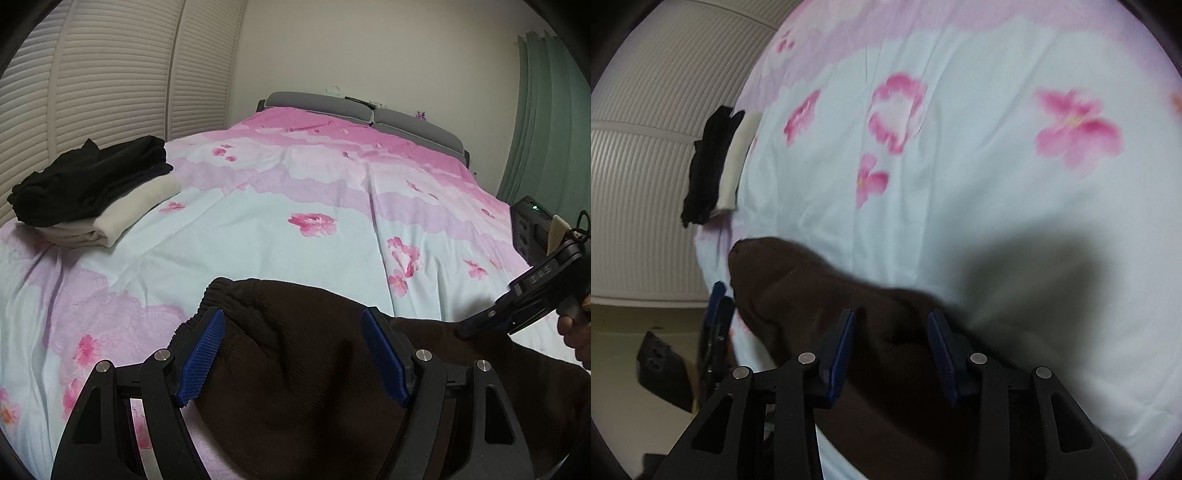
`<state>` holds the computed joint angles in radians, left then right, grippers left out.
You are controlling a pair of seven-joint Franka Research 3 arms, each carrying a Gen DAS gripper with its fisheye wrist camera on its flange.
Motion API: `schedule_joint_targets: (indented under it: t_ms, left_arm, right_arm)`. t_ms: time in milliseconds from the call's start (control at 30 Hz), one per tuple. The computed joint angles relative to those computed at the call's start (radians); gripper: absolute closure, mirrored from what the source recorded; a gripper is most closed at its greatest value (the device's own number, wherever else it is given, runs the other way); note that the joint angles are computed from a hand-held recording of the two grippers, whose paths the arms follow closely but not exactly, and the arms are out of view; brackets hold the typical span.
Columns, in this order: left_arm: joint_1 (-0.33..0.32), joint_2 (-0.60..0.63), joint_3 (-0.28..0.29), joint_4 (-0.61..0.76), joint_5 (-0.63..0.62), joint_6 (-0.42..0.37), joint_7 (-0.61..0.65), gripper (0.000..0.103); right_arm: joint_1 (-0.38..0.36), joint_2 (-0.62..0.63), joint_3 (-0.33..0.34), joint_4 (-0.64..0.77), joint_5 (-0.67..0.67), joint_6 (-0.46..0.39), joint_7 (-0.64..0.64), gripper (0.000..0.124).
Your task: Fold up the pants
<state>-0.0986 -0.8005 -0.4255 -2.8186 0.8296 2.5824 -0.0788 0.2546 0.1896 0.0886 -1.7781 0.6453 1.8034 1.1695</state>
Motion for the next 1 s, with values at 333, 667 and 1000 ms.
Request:
schedule_joint_targets:
  t_ms: [333, 667, 1000]
  left_arm:
    - [-0.005, -0.022, 0.007, -0.017, -0.010, -0.021, 0.010, 0.027]
    - [-0.046, -0.145, 0.062, -0.096, -0.084, -0.117, 0.066, 0.027]
    - [-0.117, -0.449, 0.145, -0.195, -0.225, -0.305, 0.275, 0.027]
  right_arm:
    - [0.050, -0.180, 0.021, -0.209, 0.000, 0.349, -0.187, 0.112]
    - [0.096, -0.215, 0.022, -0.302, -0.104, 0.573, -0.130, 0.106]
    - [0.243, -0.472, 0.063, -0.528, 0.004, 0.903, -0.189, 0.076]
